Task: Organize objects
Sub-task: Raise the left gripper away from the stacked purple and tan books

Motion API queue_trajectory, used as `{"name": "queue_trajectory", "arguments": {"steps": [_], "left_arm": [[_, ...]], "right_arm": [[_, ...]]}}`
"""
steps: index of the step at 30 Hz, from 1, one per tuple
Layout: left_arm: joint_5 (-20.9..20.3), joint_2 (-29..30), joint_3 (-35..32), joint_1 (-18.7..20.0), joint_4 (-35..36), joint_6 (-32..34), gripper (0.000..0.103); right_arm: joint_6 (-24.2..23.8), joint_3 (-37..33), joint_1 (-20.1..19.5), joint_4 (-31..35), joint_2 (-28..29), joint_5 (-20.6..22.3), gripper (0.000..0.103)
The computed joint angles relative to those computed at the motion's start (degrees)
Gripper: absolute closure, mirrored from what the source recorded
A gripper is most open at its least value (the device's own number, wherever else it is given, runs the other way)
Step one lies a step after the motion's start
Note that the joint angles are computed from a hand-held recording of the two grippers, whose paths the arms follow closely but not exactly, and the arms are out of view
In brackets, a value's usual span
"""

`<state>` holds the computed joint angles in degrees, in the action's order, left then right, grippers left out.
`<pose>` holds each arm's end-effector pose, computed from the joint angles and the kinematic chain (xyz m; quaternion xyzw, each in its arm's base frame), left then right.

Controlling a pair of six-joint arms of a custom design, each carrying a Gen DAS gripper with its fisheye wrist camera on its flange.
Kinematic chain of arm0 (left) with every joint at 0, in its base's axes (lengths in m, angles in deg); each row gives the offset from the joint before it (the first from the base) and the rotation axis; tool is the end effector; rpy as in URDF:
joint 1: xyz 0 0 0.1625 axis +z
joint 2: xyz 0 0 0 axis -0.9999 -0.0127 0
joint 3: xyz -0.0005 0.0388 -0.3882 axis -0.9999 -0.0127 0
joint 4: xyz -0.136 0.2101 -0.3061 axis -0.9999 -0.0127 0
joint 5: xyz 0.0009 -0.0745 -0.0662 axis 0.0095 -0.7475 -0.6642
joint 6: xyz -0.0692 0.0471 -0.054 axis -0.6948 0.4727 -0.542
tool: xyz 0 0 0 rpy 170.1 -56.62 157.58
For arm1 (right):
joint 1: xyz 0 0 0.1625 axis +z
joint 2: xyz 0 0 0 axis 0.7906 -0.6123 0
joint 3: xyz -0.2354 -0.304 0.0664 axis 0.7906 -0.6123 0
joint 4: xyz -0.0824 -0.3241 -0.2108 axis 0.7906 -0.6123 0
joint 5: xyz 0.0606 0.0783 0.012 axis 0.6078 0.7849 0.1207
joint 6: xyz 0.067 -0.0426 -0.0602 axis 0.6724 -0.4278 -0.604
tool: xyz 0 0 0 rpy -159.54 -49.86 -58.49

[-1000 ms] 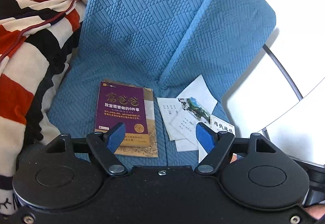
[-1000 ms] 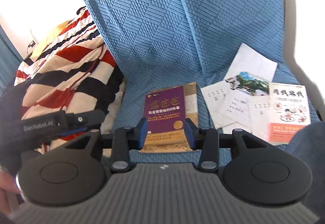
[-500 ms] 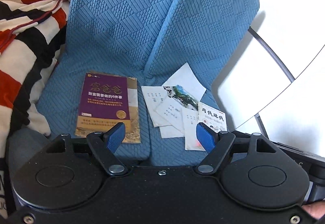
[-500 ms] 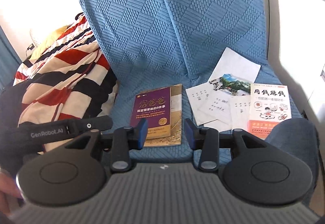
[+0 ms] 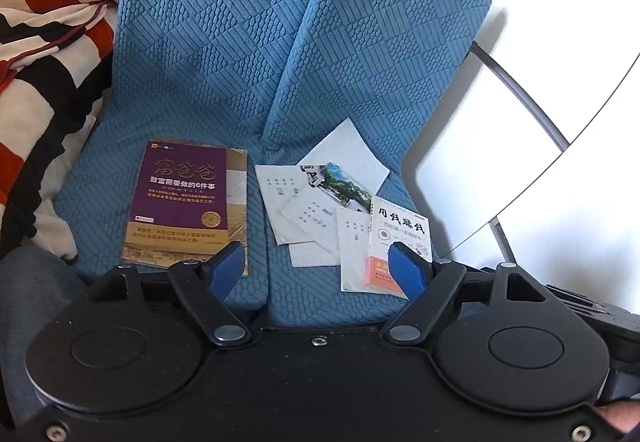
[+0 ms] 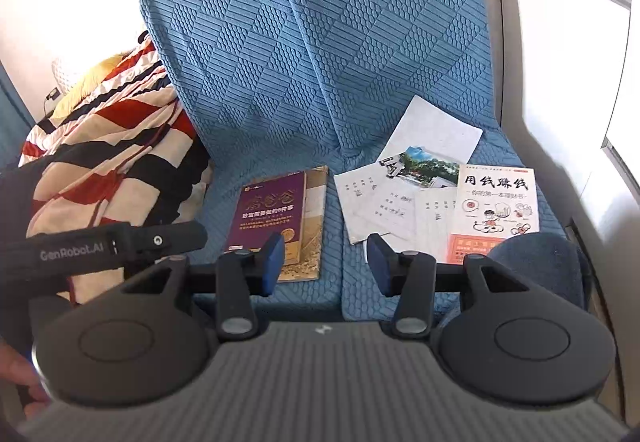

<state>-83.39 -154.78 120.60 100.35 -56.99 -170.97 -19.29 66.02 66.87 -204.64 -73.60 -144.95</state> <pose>-0.4510 -0.3054 0.2822 -0.1577 0.8241 -0.4753 0.2647 0.3372 -0.3930 0.3383 0.3040 -0.9159 0.2364 0.1135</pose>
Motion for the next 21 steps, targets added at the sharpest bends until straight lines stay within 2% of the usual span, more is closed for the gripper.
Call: {"name": "queue_trajectory", "arguments": {"steps": [3, 6, 7, 12, 17, 21], "left_arm": [[0.5, 0.7, -0.1, 0.7, -3.1, 3.2, 0.025], [1.2, 2.0, -0.8, 1.4, -5.3, 6.1, 0.025], [1.4, 2.3, -0.9, 1.7, -6.6, 7.3, 0.025], [2.6, 4.5, -1.7, 3.1, -12.1, 11.9, 0.023], [2.7, 6.2, -2.0, 4.6, -19.3, 19.2, 0.019], [2.5, 7.5, -2.7, 5.8, -22.5, 23.6, 0.015]], "right_arm": [[-0.3, -0.2, -0.8, 0.8, -0.5, 0.3, 0.051], [0.1, -0.5, -1.7, 1.8, -1.3, 1.1, 0.032], [-0.1, -0.3, -2.1, 1.6, -1.9, 1.4, 0.029], [-0.1, -0.7, -3.2, 2.1, -3.0, -0.1, 0.028], [1.4, -1.4, -4.7, 3.7, -3.8, -1.5, 0.014], [3.1, -1.4, -5.9, 4.1, -4.5, -2.5, 0.014]]}}
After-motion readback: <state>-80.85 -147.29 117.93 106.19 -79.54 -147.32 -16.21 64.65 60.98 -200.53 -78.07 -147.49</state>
